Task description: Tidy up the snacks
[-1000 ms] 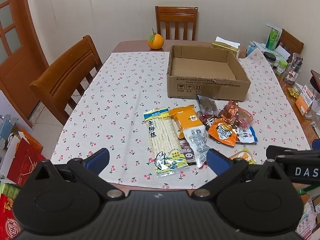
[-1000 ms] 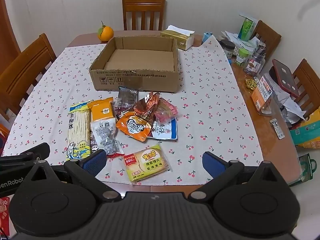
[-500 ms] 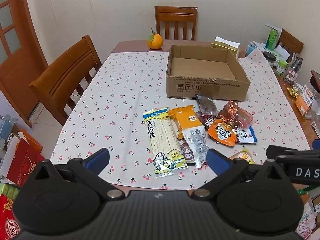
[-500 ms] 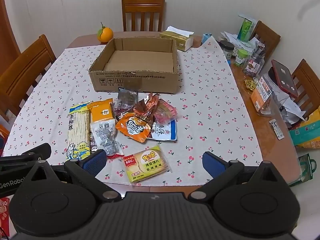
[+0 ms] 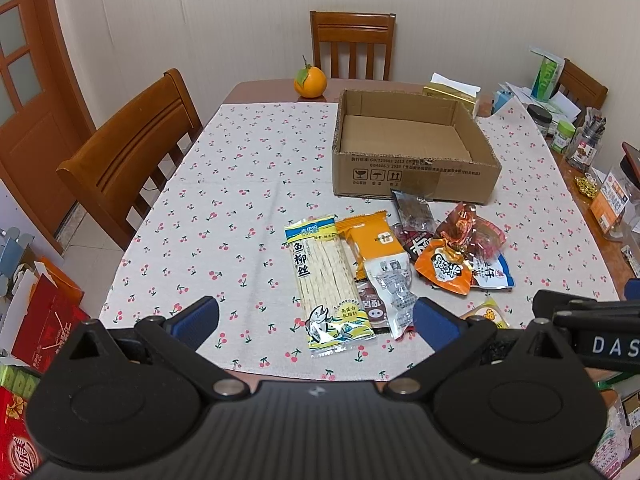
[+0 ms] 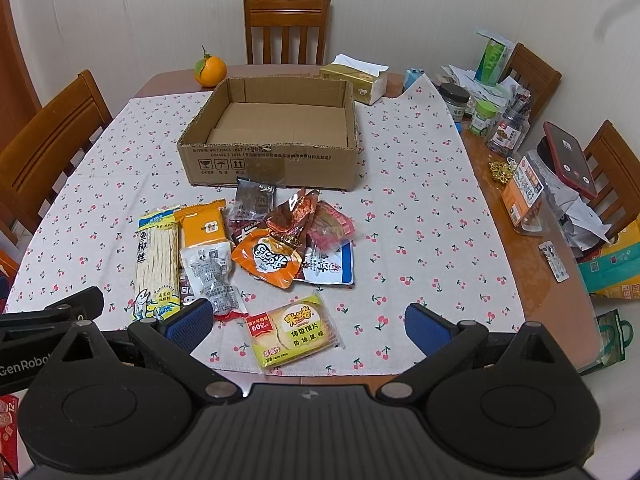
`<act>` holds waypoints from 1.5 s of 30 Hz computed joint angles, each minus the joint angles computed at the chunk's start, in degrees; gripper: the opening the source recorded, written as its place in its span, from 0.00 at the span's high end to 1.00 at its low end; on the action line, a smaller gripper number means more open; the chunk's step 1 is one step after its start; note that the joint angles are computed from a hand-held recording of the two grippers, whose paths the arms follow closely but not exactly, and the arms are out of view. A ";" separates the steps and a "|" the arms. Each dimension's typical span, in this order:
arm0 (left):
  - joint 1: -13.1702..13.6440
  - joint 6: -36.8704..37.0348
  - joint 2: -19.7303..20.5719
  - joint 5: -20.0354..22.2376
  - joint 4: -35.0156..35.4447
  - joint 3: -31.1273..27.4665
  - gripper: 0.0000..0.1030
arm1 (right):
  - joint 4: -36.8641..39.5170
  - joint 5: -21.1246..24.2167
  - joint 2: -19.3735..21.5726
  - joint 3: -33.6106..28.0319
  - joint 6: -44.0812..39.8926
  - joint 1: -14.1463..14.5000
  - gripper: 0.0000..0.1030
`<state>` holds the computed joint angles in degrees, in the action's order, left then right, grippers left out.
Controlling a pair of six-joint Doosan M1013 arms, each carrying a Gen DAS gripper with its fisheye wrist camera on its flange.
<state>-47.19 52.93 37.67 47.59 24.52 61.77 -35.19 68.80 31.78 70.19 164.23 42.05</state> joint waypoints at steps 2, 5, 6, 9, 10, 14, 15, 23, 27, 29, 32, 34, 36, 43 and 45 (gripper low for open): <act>-0.02 -0.09 -0.03 -0.06 0.13 0.08 0.01 | -0.04 0.15 0.07 -0.22 -0.20 -0.01 0.00; 0.02 -0.07 -0.02 -0.10 0.06 0.05 0.01 | -0.09 0.15 0.09 -0.25 -0.17 0.01 0.00; 0.03 -0.10 -0.03 -0.11 0.07 0.07 0.01 | -0.09 0.15 0.09 -0.25 -0.17 0.01 0.00; 0.05 -0.09 -0.04 -0.15 -0.02 0.05 0.01 | -0.13 0.06 0.04 -0.19 -0.18 -0.01 0.00; 0.04 -0.17 -0.04 -0.15 0.03 0.04 0.01 | -0.28 -0.06 0.02 -0.13 -0.08 0.01 0.00; -0.03 -0.29 0.08 0.15 0.25 -0.18 0.01 | -0.28 -0.25 -0.08 0.03 -0.03 -0.04 0.00; -0.04 -0.32 0.07 0.11 0.22 -0.16 0.01 | -0.26 -0.25 -0.07 0.02 -0.09 -0.05 0.00; -0.09 -0.56 -0.02 -0.13 0.43 0.02 0.01 | -0.47 -0.34 -0.19 0.20 -0.01 0.00 0.00; -0.16 -0.45 -0.04 -0.12 0.73 0.03 0.01 | -0.53 -0.30 -0.25 0.23 -0.10 0.01 0.00; -0.15 -0.41 -0.01 -0.03 0.57 -0.05 0.01 | -0.53 -0.50 -0.30 0.32 -0.11 0.00 0.00; -0.16 -0.51 -0.03 -0.11 0.71 -0.03 0.01 | -0.60 -0.61 -0.36 0.36 -0.16 0.02 0.00; -0.15 -0.46 -0.04 -0.18 0.62 0.00 0.01 | -0.70 -0.55 -0.39 0.36 -0.18 0.04 0.00; -0.16 -0.70 -0.06 -0.11 0.63 -0.01 0.01 | -0.72 -0.58 -0.42 0.41 -0.14 0.07 0.00; -0.26 -1.15 -0.14 -0.08 0.99 0.10 0.01 | -1.01 -0.62 -0.51 0.51 -0.16 0.11 0.00; -0.28 -1.15 -0.11 -0.01 1.07 0.05 0.01 | -1.01 -0.74 -0.55 0.58 -0.16 0.14 0.00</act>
